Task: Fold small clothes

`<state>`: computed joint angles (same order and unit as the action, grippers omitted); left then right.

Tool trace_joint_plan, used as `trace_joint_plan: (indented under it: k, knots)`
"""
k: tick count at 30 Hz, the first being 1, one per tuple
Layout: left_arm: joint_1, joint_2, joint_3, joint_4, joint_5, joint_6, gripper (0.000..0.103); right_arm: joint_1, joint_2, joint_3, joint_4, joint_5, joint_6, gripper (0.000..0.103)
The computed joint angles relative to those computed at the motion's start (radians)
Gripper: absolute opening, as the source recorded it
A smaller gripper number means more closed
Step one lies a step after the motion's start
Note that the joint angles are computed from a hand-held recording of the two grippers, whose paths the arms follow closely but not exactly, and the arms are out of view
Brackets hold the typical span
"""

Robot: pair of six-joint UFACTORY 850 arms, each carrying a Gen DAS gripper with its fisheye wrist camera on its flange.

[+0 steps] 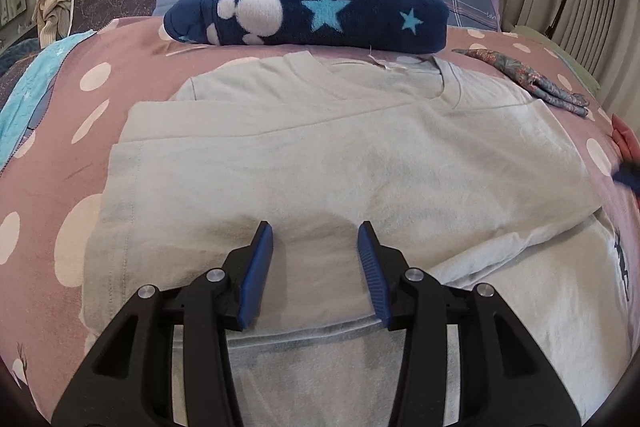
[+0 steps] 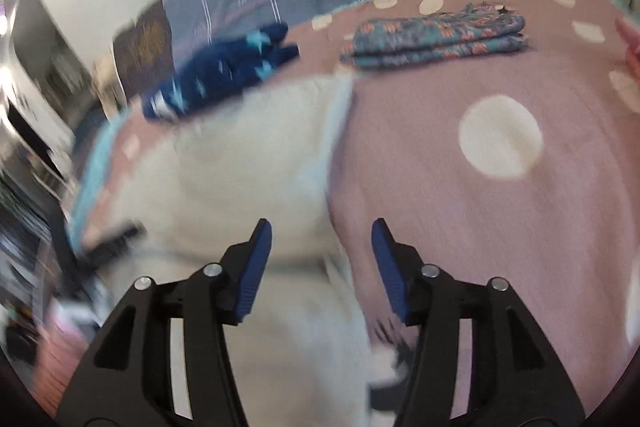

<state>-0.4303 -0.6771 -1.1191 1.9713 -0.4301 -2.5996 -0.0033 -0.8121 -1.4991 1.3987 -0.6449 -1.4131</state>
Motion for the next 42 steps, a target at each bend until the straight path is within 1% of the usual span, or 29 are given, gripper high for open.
trace_joint_plan:
  k: [3, 6, 7, 8, 9, 10, 11, 13, 14, 17, 18, 19, 20, 22, 23, 24, 25, 26, 27, 28, 29, 31, 32, 33, 34, 35, 38, 40, 42]
  knots:
    - [0.004, 0.003, 0.007, 0.034, 0.003, -0.037, 0.045, 0.035, -0.141, -0.227, -0.15, 0.011, 0.249, 0.057]
    - [0.007, 0.007, 0.016, 0.082, 0.003, -0.093, 0.046, 0.07, -0.295, -0.469, -0.33, -0.025, 0.502, 0.055]
    - [0.008, 0.007, 0.018, 0.093, 0.003, -0.104, 0.046, 0.076, -0.323, -0.513, -0.331, -0.039, 0.515, 0.046]
    - [0.008, 0.008, 0.019, 0.096, 0.002, -0.107, 0.046, 0.083, -0.342, -0.543, -0.322, -0.06, 0.487, 0.009]
    - [0.007, 0.007, 0.019, 0.096, 0.0, -0.108, 0.046, 0.094, -0.34, -0.541, -0.317, -0.039, 0.438, 0.004]
    - [0.006, 0.007, 0.02, 0.096, -0.002, -0.108, 0.046, 0.102, -0.317, -0.51, -0.322, 0.023, 0.378, 0.004]
    - [0.006, 0.007, 0.02, 0.097, -0.003, -0.108, 0.046, 0.118, -0.297, -0.478, -0.341, 0.125, 0.34, 0.004]
    - [0.006, 0.006, 0.019, 0.096, -0.003, -0.106, 0.047, 0.127, -0.306, -0.467, -0.419, 0.278, 0.389, 0.002]
    - [0.005, 0.005, 0.019, 0.095, -0.004, -0.106, 0.047, 0.124, -0.315, -0.471, -0.432, 0.314, 0.405, 0.0]
    - [0.007, 0.007, 0.02, 0.111, -0.001, -0.124, 0.047, 0.099, -0.316, -0.472, -0.309, 0.265, 0.338, 0.0]
    - [0.008, 0.008, 0.022, 0.119, 0.0, -0.132, 0.047, 0.102, -0.284, -0.421, -0.233, 0.305, 0.256, 0.0]
    - [0.009, 0.008, 0.023, 0.129, 0.001, -0.143, 0.048, 0.101, -0.232, -0.35, -0.146, 0.313, 0.152, 0.002]
    - [0.01, 0.009, 0.024, 0.137, 0.002, -0.15, 0.048, 0.094, -0.197, -0.302, -0.059, 0.279, 0.047, 0.003]
    - [0.009, 0.008, 0.022, 0.132, 0.002, -0.142, 0.048, 0.082, -0.087, -0.15, 0.073, 0.113, -0.162, 0.003]
    - [0.011, 0.008, 0.023, 0.134, 0.002, -0.141, 0.049, 0.082, -0.05, -0.086, 0.115, 0.065, -0.249, 0.003]
    - [0.01, 0.007, 0.022, 0.128, 0.002, -0.135, 0.049, 0.087, -0.02, -0.033, 0.117, 0.058, -0.298, 0.004]
    - [0.009, 0.008, 0.022, 0.124, 0.001, -0.131, 0.049, 0.1, 0.008, 0.017, 0.099, 0.093, -0.32, 0.005]
    - [0.008, 0.011, 0.025, 0.12, -0.005, -0.129, 0.049, 0.113, 0.015, 0.052, 0.077, 0.17, -0.331, 0.005]
    - [0.002, 0.015, 0.027, 0.088, -0.016, -0.106, 0.049, 0.116, -0.001, 0.058, 0.08, 0.228, -0.344, 0.003]
    - [-0.006, 0.029, 0.041, 0.055, -0.036, -0.095, 0.049, 0.103, -0.041, 0.037, 0.064, 0.244, -0.322, 0.0]
    - [-0.014, 0.05, 0.064, 0.064, -0.047, -0.125, 0.049, 0.092, -0.056, 0.023, 0.059, 0.218, -0.258, 0.0]
    - [-0.026, 0.099, 0.128, 0.139, -0.042, -0.221, 0.049, 0.049, -0.082, -0.016, 0.006, 0.092, -0.095, 0.0]
    - [-0.032, 0.112, 0.146, 0.131, -0.045, -0.214, 0.049, 0.045, -0.085, -0.023, -0.006, 0.077, -0.076, 0.0]
    - [-0.041, 0.122, 0.161, 0.082, -0.047, -0.164, 0.049, 0.054, -0.079, -0.014, -0.007, 0.102, -0.098, 0.0]
    - [-0.043, 0.121, 0.176, 0.046, -0.045, -0.126, 0.049, 0.073, -0.068, 0.003, 0.01, 0.16, -0.163, 0.0]
    - [-0.039, 0.112, 0.187, 0.045, -0.038, -0.131, 0.049, 0.083, -0.056, 0.027, 0.069, 0.192, -0.248, 0.0]
    - [-0.013, 0.14, 0.231, 0.193, -0.022, -0.311, 0.049, 0.117, -0.031, 0.059, 0.147, 0.28, -0.355, 0.0]
    - [-0.021, 0.14, 0.229, 0.144, -0.039, -0.278, 0.049, 0.107, -0.028, 0.059, 0.148, 0.268, -0.358, 0.0]
    - [-0.052, 0.152, 0.23, 0.013, -0.077, -0.148, 0.049, 0.084, 0.003, 0.103, 0.189, 0.226, -0.382, 0.0]
